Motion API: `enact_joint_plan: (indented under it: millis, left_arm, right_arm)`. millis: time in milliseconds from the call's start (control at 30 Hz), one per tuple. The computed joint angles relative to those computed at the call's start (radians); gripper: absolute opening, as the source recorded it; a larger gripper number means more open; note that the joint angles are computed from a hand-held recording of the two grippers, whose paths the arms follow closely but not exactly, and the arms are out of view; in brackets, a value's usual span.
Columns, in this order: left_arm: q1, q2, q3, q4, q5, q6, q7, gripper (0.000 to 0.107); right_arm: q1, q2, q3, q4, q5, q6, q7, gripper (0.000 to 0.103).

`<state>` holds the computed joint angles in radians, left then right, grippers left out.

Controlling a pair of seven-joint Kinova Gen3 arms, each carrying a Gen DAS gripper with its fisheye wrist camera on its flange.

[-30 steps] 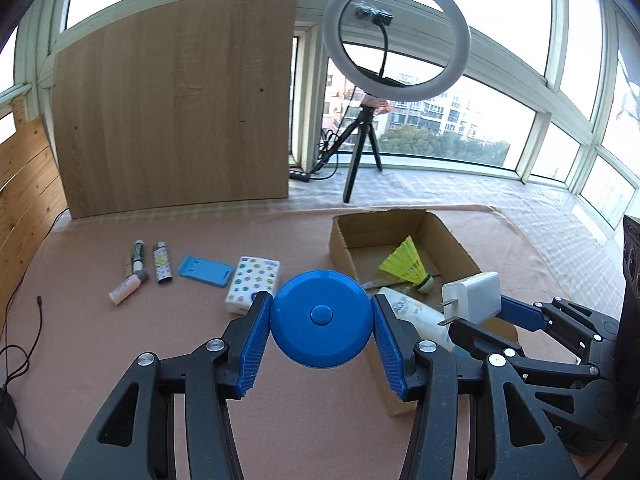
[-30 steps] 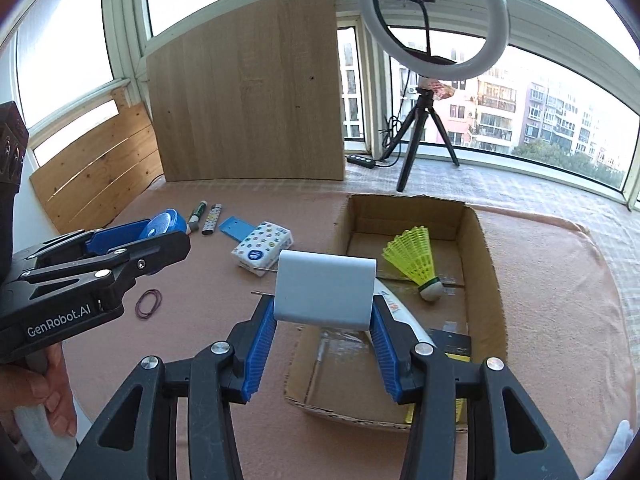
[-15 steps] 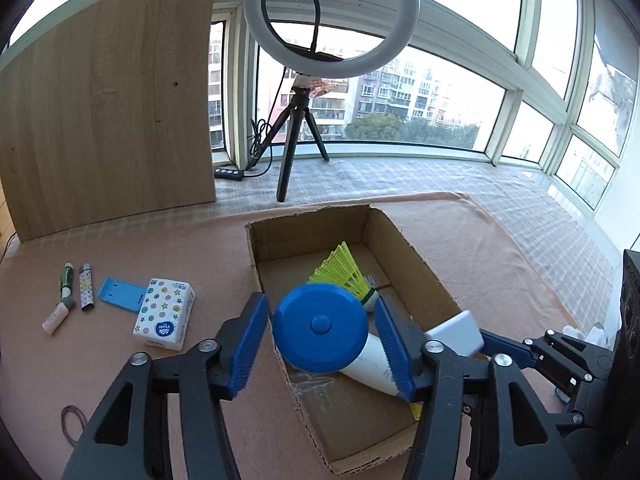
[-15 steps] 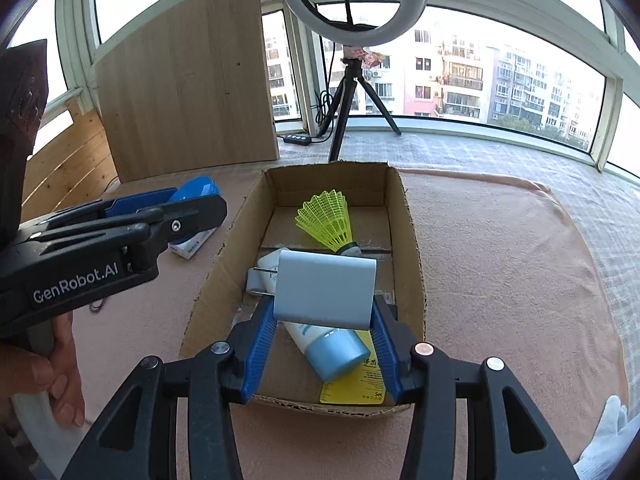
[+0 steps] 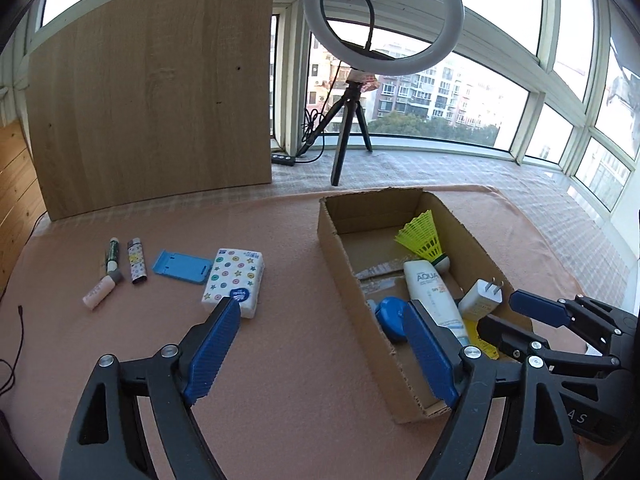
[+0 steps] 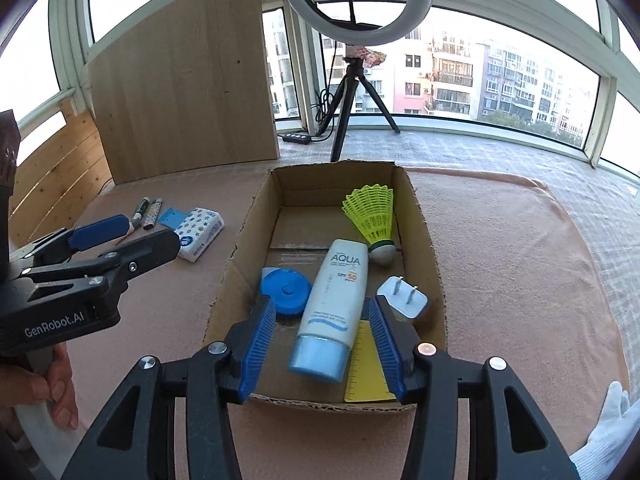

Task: Organize objects
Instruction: 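Open both tools to drop the tape measure and plug into the box, then grasp the purple rubber band from the table with the right tool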

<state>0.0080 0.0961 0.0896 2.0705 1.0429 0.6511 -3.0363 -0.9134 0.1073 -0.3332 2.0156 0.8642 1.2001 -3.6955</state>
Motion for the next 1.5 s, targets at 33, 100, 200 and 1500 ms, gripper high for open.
enact_joint_plan:
  millis: [33, 100, 200, 1500]
  left_arm:
    - [-0.015, 0.001, -0.012, -0.003, -0.004, 0.015, -0.008, 0.086]
    - [-0.046, 0.007, -0.032, -0.010, -0.011, 0.041, -0.024, 0.086]
    - [-0.098, 0.018, -0.059, -0.027, -0.021, 0.074, -0.044, 0.086]
    - [-0.571, 0.417, 0.017, -0.319, -0.231, 0.020, -0.001, 0.091]
  right_arm:
    - [0.001, 0.014, 0.002, -0.018, 0.006, 0.000, 0.011, 0.045]
    - [0.001, 0.039, 0.010, -0.053, 0.019, -0.009, 0.037, 0.045]
    - [-0.006, 0.083, 0.031, -0.115, 0.036, -0.025, 0.084, 0.045]
    - [-0.013, 0.646, 0.291, -0.838, -0.365, -0.358, 0.875, 0.058]
